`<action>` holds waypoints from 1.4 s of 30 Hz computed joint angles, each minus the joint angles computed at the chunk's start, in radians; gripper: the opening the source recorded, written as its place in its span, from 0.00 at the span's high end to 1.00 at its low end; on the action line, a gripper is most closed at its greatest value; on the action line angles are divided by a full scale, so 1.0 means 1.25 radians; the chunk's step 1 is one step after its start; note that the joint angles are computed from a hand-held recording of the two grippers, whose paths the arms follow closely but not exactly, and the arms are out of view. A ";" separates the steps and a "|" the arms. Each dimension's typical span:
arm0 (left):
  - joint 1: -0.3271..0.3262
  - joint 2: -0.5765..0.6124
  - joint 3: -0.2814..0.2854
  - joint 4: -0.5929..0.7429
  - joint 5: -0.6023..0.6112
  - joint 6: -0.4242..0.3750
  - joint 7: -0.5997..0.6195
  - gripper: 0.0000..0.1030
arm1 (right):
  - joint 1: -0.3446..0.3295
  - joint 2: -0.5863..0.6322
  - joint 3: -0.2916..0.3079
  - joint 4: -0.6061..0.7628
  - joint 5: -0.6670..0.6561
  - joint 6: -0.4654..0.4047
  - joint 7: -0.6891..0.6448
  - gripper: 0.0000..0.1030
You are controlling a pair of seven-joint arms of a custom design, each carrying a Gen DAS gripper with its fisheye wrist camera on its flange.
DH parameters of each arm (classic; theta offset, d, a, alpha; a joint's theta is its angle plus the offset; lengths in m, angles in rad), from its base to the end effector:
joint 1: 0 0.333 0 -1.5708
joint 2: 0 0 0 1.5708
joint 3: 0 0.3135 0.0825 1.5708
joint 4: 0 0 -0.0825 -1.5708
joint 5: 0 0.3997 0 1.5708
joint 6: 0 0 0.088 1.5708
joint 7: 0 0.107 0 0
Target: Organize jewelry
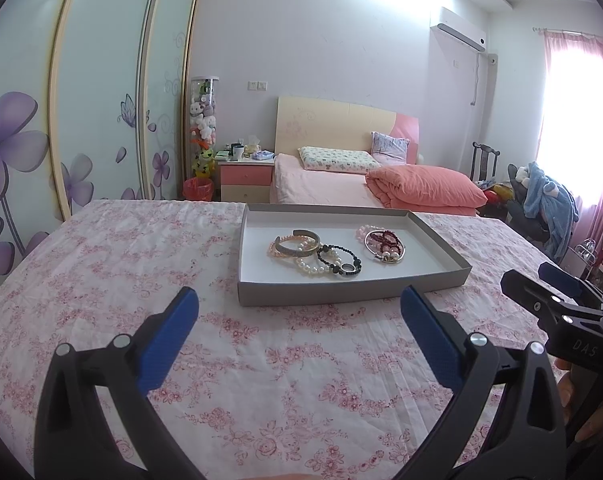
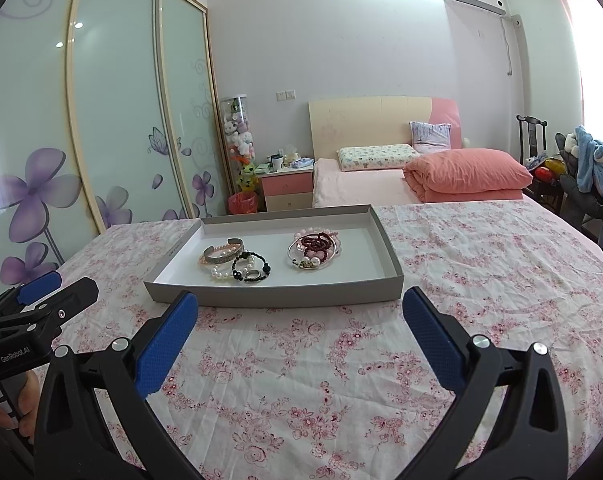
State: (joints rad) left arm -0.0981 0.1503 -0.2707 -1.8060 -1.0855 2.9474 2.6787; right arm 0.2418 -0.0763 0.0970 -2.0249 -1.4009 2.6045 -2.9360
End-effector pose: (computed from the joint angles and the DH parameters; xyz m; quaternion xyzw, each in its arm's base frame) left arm 0.6339 -0.1717 0.5403 -0.4413 0.7249 -0.4771 0.2284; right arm 0.5482 0.2164 0.5335 -0.4661 0.6926 -0.4093 0.3681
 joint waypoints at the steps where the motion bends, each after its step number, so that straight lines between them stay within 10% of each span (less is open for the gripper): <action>1: 0.000 0.000 0.000 0.000 0.001 0.000 -0.001 0.04 | 0.000 0.000 0.000 0.000 0.000 0.000 0.000 0.02; 42: -0.007 -0.009 0.005 -0.016 0.008 0.002 -0.019 0.04 | 0.008 0.008 -0.001 0.001 0.001 -0.003 0.012 0.02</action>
State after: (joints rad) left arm -0.1064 0.1394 -0.2650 -1.8259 -1.0756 2.9500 2.6548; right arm 0.2511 -0.0657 0.0959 -2.0242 -1.3995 2.6007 -2.9213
